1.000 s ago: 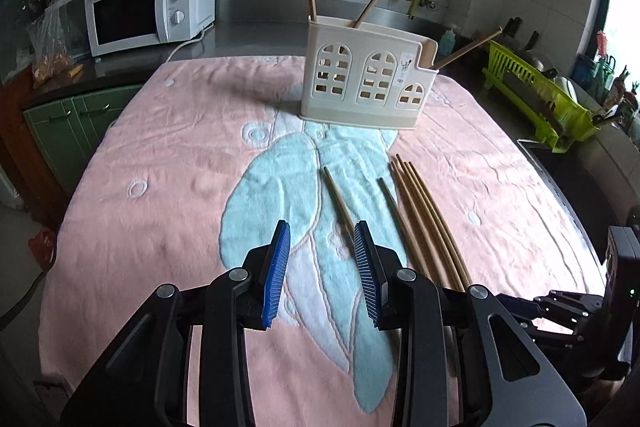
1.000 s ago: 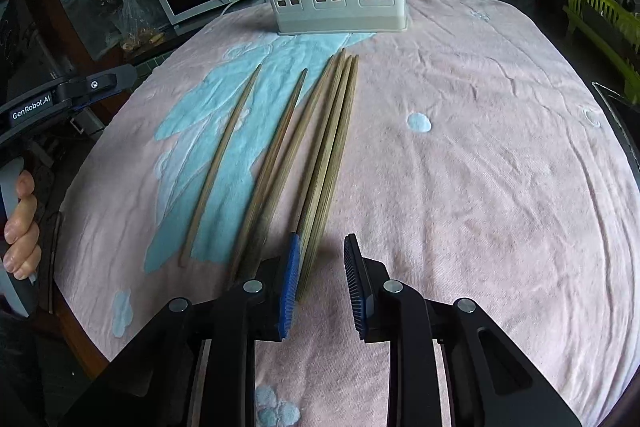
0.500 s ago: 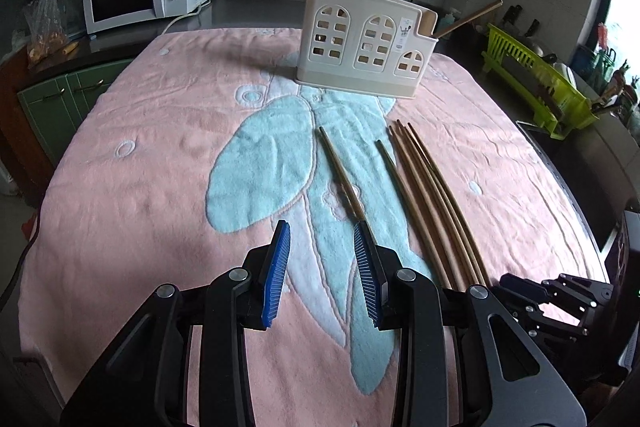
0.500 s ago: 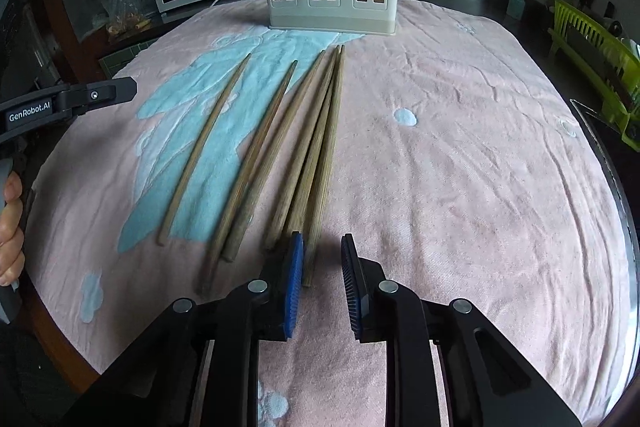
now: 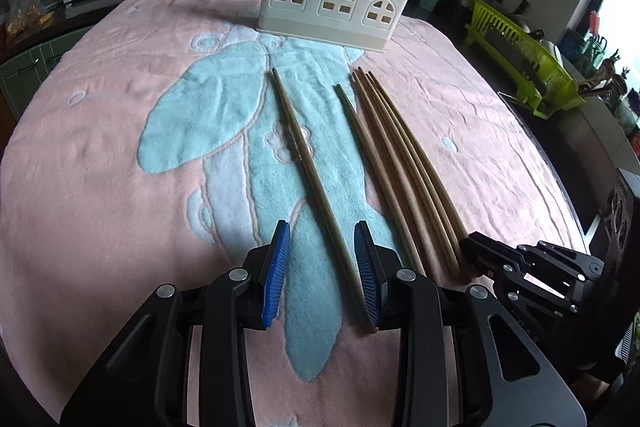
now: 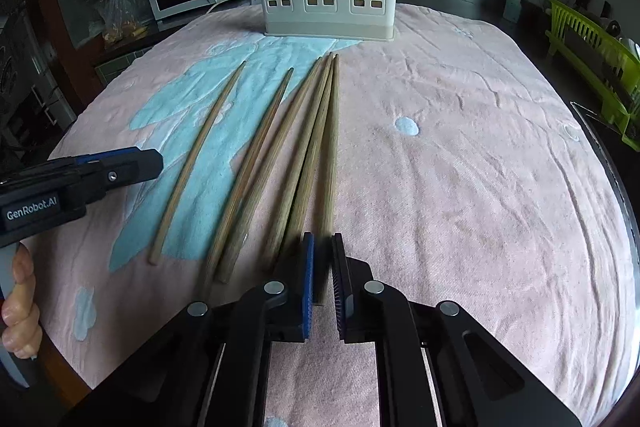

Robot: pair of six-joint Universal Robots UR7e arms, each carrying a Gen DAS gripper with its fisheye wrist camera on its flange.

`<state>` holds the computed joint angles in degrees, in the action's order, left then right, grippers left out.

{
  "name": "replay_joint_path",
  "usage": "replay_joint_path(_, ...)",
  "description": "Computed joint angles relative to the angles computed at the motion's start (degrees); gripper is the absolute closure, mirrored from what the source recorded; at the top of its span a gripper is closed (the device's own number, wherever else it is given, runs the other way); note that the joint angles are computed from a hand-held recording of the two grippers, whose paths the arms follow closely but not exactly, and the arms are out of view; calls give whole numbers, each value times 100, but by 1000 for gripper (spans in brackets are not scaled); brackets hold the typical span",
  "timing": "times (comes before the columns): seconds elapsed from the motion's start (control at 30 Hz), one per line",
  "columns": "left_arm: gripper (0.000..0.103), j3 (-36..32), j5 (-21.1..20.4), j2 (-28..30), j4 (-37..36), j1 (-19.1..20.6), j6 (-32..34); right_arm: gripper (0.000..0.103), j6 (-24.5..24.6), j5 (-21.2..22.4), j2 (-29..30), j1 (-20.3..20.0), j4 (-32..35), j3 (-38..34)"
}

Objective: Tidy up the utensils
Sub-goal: 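Close the left gripper on a chopstick while the right gripper grasps another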

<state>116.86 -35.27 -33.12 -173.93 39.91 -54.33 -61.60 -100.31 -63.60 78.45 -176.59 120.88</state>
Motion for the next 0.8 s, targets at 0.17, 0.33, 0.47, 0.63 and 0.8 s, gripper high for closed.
replay_joint_path(0.17,72,-213,-68,168,124,107,-106,95,37,90,-40,-39,103,-13)
replay_joint_path(0.33,78,-405,155,241,623,77,-305,95,75,166,-66,-69,163,-17)
replay_joint_path(0.47,89,-540,361,226,1332,40,-626,95,101,218,-91,-87,202,-14)
replay_joint_path(0.63,96,-426,303,95,1339,47,-602,95,82,297,-172,-102,139,26)
replay_joint_path(0.8,97,-178,375,-11,772,-35,-315,96,94,496,-342,-95,133,75)
